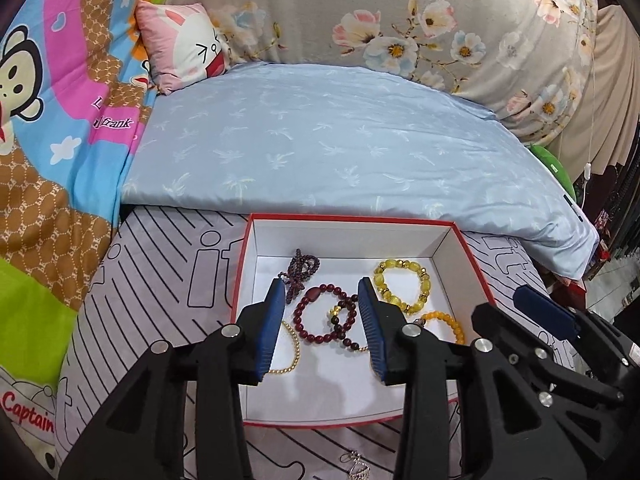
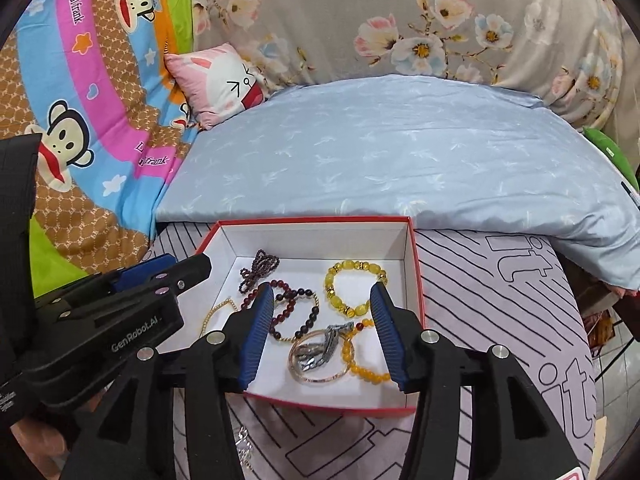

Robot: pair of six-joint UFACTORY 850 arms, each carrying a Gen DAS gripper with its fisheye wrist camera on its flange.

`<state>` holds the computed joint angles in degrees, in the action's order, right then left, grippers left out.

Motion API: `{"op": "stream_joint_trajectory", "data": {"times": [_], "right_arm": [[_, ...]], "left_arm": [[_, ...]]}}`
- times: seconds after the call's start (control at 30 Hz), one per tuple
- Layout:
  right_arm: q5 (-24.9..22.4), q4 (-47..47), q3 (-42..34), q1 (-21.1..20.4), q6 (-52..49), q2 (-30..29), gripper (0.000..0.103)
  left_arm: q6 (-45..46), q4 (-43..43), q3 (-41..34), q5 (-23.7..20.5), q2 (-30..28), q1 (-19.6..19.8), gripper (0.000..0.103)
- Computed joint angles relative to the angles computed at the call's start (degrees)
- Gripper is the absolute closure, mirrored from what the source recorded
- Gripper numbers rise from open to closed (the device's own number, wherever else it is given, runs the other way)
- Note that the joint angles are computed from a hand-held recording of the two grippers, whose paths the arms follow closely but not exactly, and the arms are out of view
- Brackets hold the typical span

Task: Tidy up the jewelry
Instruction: 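Withdraw both open grippers from the box toward the two silver pendants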

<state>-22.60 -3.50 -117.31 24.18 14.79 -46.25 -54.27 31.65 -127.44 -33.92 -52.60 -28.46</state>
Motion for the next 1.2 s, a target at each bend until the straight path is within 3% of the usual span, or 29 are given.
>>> {"op": "stream_joint_trajectory", "data": {"times": [0.13, 0.3, 0.43, 1.2], "right_arm": [[1.57, 1.13, 4.25, 0.33, -0.76, 2.83, 0.053], [4.30, -5.78, 11.05, 1.59, 5.56, 7.29, 0.053], [5.94, -6.00, 15.60, 1.96, 6.83, 10.34, 0.053], [9.37, -10.58, 31.35, 3.14, 15.03, 20.43, 0.053]], "left_arm": [[-3.54, 3.34, 5.03, 1.17, 3.19, -0.67, 0.067], [-8.25, 8.62, 10.81, 2.01, 6.94, -1.86, 0.067], [-11.19, 11.10, 14.85, 2.57, 9.46, -2.71, 0.067], [-21.08, 16.01, 30.03, 4.48, 18.08, -6.16, 0.067]]}}
